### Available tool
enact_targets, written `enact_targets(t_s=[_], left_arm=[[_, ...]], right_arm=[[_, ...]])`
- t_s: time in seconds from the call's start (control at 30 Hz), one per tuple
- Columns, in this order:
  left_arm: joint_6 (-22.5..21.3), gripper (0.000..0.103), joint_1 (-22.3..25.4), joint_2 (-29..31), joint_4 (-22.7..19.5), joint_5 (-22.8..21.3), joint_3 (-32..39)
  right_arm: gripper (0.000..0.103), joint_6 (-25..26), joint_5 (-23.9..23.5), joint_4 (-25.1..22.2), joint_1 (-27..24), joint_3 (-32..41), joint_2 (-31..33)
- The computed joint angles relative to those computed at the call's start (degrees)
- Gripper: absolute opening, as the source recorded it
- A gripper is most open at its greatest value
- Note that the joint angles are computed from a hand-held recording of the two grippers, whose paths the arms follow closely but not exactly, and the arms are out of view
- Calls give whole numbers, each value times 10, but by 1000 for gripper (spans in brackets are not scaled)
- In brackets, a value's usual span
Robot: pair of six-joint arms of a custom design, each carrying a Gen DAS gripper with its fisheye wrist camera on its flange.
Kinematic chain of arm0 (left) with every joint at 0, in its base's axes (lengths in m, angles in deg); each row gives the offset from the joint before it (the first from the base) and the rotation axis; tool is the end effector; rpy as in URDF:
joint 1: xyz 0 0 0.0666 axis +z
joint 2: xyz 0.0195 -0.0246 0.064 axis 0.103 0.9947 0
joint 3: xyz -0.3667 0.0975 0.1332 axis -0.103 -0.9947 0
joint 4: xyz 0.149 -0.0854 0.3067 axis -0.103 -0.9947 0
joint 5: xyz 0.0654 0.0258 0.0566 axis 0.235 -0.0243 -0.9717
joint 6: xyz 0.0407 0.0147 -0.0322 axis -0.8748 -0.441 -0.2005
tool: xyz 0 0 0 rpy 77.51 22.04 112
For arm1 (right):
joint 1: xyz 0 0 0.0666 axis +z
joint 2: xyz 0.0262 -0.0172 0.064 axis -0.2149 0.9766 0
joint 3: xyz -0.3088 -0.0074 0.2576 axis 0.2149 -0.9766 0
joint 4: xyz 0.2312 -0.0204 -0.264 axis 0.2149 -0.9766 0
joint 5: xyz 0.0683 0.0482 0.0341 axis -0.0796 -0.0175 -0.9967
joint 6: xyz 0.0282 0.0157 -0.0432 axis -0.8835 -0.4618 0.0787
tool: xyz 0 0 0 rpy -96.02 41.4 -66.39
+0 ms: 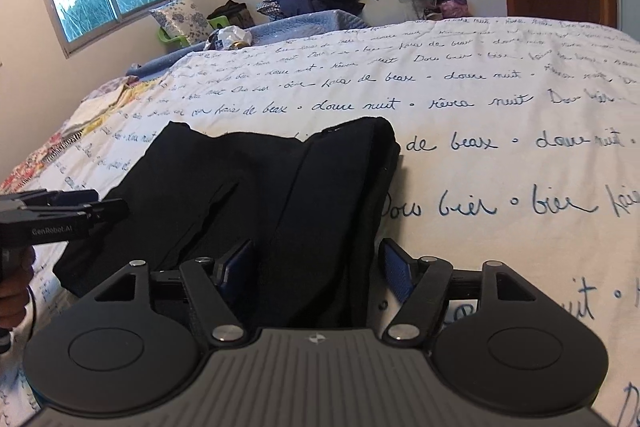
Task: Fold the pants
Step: 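Open the left gripper and withdraw both grippers from the pants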
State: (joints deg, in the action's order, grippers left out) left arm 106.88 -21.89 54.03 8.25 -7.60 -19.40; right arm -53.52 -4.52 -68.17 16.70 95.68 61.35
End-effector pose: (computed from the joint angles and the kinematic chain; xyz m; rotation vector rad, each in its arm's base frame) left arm 0.2857 -0.1256 0.3695 -0.3608 2.2070 0.3042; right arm 0.4473 0.2621 0.3599 -0.6845 2.1838 0.6909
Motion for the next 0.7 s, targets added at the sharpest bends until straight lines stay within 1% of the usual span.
enact_targets(t_s=[0.1, 0.2, 0.23, 0.3, 0.33, 0.4, 0.43, 0.57, 0.7], left_arm=[[38, 77, -16, -5, -38, -15, 7], [86, 78, -32, -14, -81, -18, 13], [105, 78, -40, -18, -93, -19, 15], [137, 79, -58, -27, -111, -23, 13], [152, 80, -68, -31, -120, -26, 13], [184, 81, -90, -37, -136, -33, 10], [200, 81, -100, -40, -144, -37, 8], [252, 83, -138, -45, -173, -55, 5], [283, 84, -152, -59, -180, -42, -3]], right_arm=[[69, -3, 31, 7, 8, -20, -21], [70, -6, 60, 7, 17, -41, -46], [73, -6, 68, 4, 22, -47, -54], [77, -8, 83, 4, 34, -64, -71], [83, -8, 91, 7, 41, -74, -81], [87, -5, 108, 12, 55, -93, -99], [87, -7, 110, 17, 61, -103, -108], [91, -40, 113, 27, 86, -129, -133], [91, -43, 148, 39, 115, -149, -145]])
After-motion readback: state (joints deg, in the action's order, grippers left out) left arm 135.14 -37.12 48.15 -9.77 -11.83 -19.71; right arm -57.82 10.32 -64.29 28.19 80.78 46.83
